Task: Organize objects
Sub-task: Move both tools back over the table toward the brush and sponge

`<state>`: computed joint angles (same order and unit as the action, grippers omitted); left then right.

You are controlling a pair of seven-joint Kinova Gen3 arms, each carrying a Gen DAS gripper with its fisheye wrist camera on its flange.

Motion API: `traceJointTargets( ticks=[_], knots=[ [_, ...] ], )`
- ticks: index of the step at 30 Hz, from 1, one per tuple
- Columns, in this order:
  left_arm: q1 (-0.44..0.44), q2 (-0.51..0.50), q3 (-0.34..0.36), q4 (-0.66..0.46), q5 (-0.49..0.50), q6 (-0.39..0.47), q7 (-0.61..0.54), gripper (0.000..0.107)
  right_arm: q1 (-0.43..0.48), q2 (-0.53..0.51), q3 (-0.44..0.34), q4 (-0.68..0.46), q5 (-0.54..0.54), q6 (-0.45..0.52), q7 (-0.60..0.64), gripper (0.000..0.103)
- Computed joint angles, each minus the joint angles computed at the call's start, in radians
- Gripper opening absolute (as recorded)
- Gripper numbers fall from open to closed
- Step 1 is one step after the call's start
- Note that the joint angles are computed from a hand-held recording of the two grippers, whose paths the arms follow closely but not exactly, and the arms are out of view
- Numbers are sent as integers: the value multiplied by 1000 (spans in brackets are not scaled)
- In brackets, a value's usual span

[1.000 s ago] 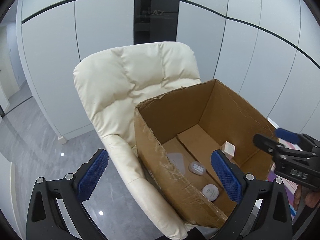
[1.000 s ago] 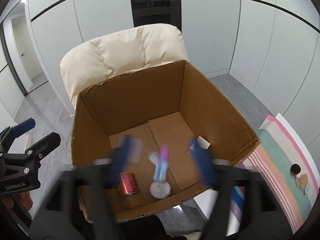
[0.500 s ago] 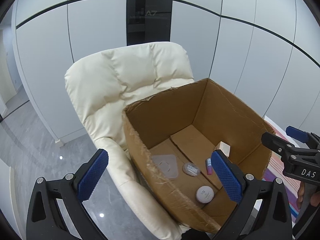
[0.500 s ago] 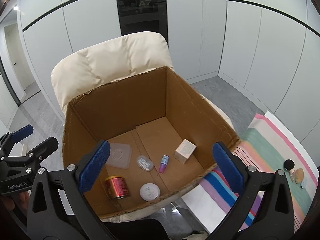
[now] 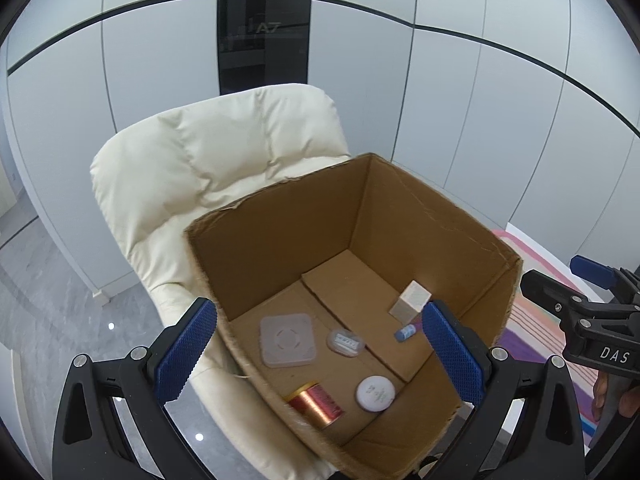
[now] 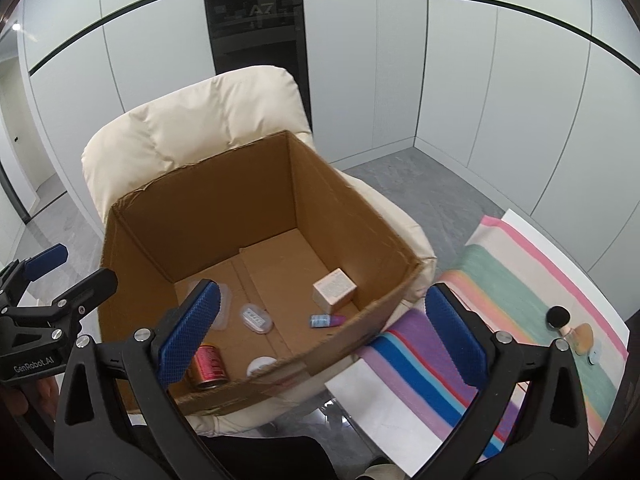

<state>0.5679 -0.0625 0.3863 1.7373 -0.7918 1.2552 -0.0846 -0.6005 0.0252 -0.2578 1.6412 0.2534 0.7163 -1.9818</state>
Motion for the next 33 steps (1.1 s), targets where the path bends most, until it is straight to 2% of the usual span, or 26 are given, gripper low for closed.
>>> traceJointTargets(
  ticks=[9, 33],
  knots=[
    [48, 67, -11, -58, -25, -14, -14, 103, 54, -33, 22, 27, -34, 2, 31, 103],
    [222, 225, -122, -229, -44, -61, -95, 103, 228, -133, 72, 110, -133, -3, 140, 103]
  ],
)
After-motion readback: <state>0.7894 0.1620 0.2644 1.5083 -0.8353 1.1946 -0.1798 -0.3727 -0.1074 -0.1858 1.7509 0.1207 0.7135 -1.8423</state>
